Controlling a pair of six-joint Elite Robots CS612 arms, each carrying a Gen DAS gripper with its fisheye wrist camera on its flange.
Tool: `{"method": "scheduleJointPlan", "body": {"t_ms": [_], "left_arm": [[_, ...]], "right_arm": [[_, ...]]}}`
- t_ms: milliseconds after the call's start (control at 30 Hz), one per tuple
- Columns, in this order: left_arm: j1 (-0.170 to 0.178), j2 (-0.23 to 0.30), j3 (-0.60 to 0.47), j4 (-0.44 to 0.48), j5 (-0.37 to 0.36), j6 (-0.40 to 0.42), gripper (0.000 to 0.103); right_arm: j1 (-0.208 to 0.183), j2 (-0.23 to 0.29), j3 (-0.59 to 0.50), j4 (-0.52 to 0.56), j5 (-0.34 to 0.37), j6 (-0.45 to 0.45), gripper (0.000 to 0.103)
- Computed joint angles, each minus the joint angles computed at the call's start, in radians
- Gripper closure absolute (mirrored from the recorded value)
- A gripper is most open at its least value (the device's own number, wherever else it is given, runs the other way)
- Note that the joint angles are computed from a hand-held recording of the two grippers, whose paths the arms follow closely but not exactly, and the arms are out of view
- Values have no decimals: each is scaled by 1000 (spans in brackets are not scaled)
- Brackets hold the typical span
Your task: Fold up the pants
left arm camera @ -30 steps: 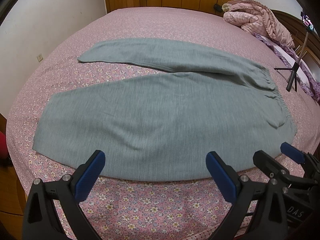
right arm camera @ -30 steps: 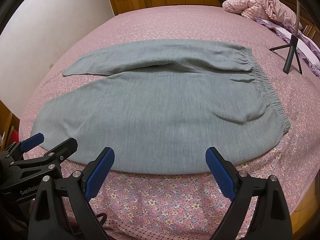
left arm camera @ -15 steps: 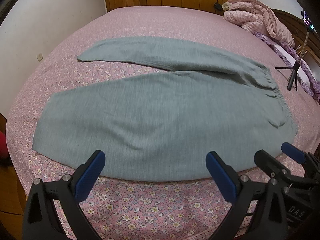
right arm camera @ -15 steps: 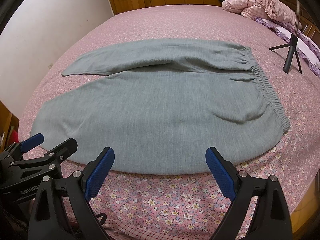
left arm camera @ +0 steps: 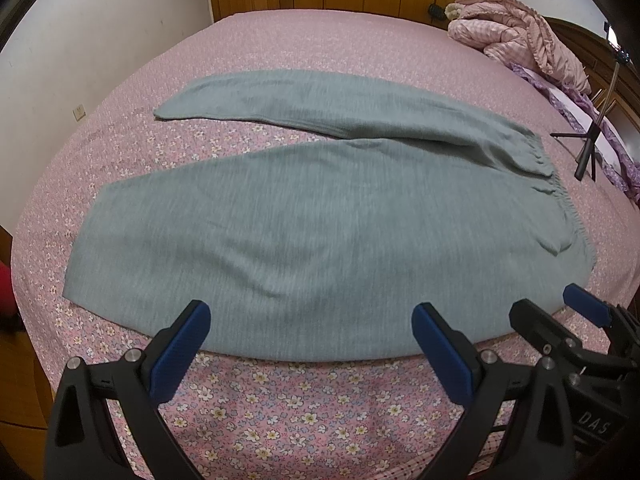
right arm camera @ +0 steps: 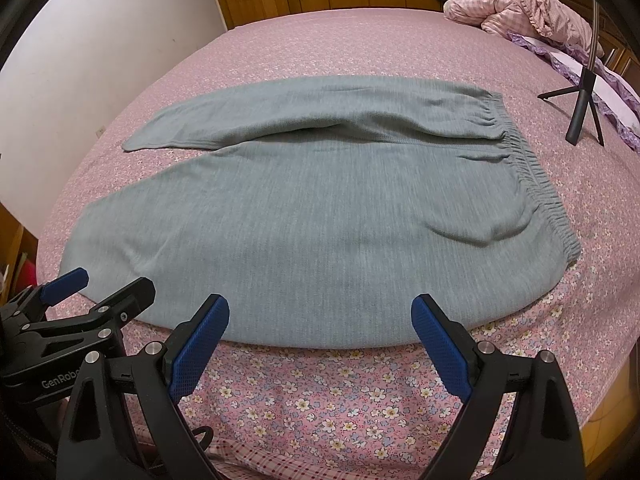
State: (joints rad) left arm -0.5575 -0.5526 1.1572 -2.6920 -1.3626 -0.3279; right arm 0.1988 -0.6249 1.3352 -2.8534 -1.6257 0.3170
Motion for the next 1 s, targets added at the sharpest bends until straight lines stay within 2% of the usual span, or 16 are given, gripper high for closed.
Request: {"method": "scheduleJointPlan", "body": {"t_ms": [567,933,1000], "left_arm": [[5,10,-14,17,-18,19,1],[10,29,-57,44,-16,82,1],[14,37,-76,59,-22,90,1]], "right_arm": [[-4,3,3,0,6,14,8],[0,15,-28,6,-71,-49,8],[-3,18,-37,12,-67,-59,8]]}}
